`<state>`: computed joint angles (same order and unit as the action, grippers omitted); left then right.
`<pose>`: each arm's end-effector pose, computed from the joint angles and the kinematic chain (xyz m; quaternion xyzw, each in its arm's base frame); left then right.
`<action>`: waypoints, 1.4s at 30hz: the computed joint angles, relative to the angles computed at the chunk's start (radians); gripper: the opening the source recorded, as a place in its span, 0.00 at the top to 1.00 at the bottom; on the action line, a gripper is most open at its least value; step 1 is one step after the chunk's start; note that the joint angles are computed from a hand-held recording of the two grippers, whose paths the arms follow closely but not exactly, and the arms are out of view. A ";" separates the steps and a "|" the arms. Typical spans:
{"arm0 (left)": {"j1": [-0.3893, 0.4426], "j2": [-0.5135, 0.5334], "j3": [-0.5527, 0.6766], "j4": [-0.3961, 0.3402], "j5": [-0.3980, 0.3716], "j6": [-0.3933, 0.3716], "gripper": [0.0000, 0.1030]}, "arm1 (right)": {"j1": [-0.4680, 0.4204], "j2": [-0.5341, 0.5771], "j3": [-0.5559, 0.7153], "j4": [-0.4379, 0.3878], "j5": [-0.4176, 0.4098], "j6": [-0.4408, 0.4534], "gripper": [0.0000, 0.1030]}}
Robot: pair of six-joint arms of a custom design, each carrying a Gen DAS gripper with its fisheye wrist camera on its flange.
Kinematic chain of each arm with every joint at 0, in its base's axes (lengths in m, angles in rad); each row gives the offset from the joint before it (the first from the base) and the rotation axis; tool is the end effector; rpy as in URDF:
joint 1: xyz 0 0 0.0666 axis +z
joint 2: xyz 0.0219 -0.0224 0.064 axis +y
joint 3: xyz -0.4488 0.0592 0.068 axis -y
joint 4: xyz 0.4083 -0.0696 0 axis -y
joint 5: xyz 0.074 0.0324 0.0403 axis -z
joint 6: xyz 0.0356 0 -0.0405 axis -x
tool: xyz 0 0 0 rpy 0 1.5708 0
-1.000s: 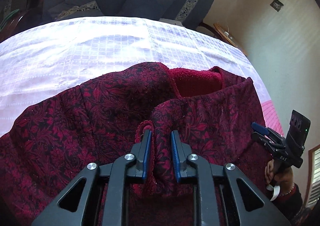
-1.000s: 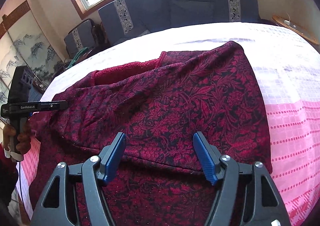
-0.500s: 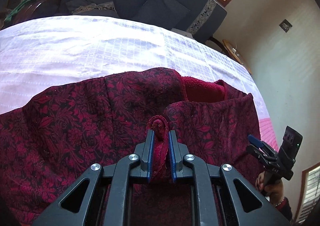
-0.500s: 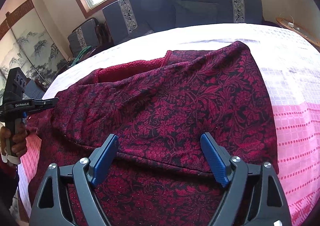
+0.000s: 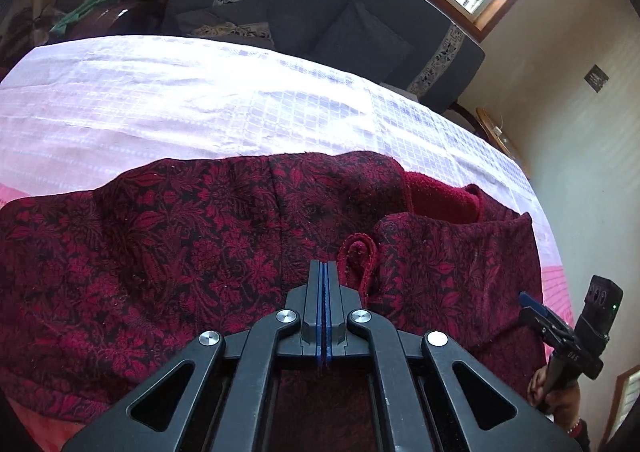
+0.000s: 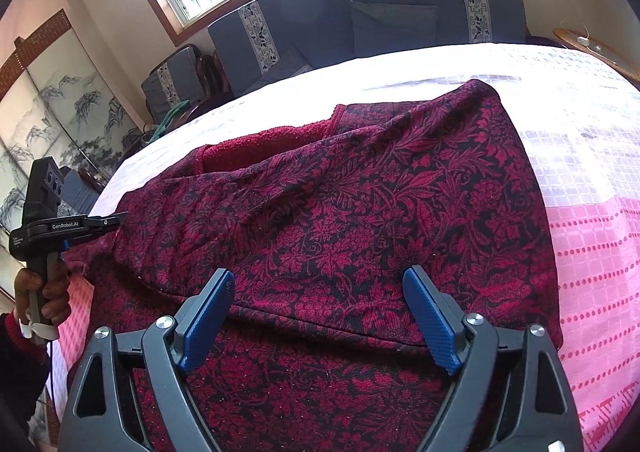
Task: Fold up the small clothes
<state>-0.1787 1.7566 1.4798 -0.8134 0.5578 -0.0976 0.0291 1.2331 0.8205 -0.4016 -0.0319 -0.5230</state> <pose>0.5992 -0.1278 0.3550 0.1935 0.9158 -0.2764 0.2178 0.3863 0.0120 0.3330 0.2214 0.9024 0.1149 0.3513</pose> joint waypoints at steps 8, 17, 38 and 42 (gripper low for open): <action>-0.008 0.009 0.024 -0.092 0.035 -0.084 0.98 | 0.001 0.006 0.005 0.000 -0.003 0.007 0.16; -0.034 0.102 0.150 -0.251 0.070 -0.178 0.97 | 0.003 0.003 0.000 0.010 -0.005 -0.001 0.15; -0.024 0.129 0.184 -0.377 0.194 -0.327 0.91 | 0.002 -0.002 -0.003 0.015 -0.010 -0.003 0.14; -0.018 0.133 0.187 -0.368 0.219 -0.309 0.85 | 0.002 -0.002 -0.002 0.014 -0.010 -0.003 0.13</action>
